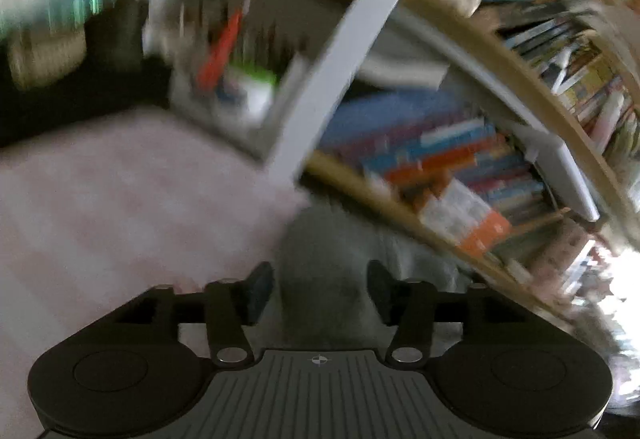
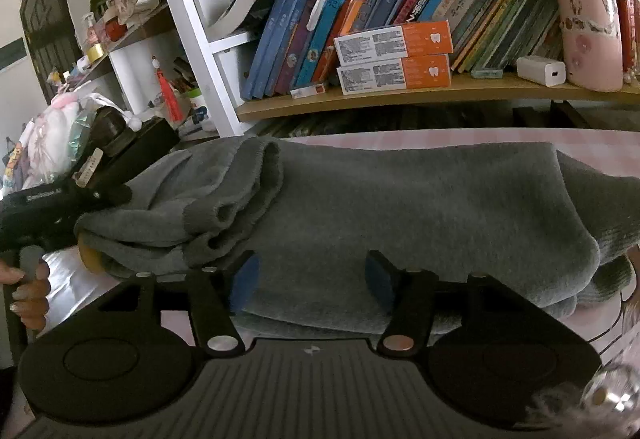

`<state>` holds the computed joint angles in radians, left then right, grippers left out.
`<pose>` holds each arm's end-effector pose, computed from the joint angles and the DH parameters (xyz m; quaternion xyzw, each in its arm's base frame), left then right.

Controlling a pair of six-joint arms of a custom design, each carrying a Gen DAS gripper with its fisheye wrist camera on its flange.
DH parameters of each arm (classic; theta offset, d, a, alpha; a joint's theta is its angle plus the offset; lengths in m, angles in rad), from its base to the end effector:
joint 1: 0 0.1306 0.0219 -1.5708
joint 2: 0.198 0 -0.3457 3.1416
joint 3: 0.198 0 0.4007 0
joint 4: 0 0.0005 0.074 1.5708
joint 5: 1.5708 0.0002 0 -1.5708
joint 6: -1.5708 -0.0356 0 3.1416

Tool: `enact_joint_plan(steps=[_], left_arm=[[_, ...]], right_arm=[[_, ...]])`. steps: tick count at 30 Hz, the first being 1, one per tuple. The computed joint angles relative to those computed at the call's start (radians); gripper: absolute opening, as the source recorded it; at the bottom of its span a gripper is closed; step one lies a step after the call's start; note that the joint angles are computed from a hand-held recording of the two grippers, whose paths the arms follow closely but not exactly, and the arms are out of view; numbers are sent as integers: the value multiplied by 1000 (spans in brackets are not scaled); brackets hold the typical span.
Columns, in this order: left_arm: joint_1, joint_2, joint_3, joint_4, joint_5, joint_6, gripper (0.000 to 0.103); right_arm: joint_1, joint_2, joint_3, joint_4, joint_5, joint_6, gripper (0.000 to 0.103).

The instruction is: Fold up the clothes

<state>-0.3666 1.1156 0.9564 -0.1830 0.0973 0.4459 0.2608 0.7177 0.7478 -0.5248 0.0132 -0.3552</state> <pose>0.4025 -0.1588 0.3645 -0.0043 0.8167 -0.2640 0.5131 0.2980 0.0785 0.3646 0.0439 0.8576 0.1499 0.4901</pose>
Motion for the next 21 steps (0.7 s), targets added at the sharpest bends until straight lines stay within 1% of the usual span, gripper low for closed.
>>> enact_joint_plan(steps=[1, 2, 3, 5, 9, 10, 13, 15, 19, 21], left_arm=[[-19, -24, -24, 50, -57, -45, 63], [-39, -47, -48, 103, -111, -94, 66], [-49, -60, -63, 138, -117, -114, 70], [-67, -81, -89, 205, -117, -148, 72], [-85, -85, -93, 195, -35, -120, 74], [-92, -83, -93, 189, -28, -123, 75], [-114, -82, -95, 175, -15, -133, 78], [-129, -86, -99, 175, -21, -129, 79], [-152, -84, -98, 150, -21, -126, 79], [-168, -80, -92, 132, -28, -141, 80]], right_arm=[[2, -3, -1, 4, 1, 4, 61], [4, -6, -1, 8, 4, 9, 62], [5, -8, -2, 11, 7, 14, 63], [7, -11, -2, 16, 10, 22, 63], [8, -11, -2, 19, 7, 36, 63], [9, -13, -2, 21, 7, 39, 63], [9, -21, -4, 30, 7, 48, 63], [10, -31, -7, 38, 10, 56, 64], [5, -59, -20, 35, 9, 93, 69], [-4, -78, -30, 27, 13, 108, 70]])
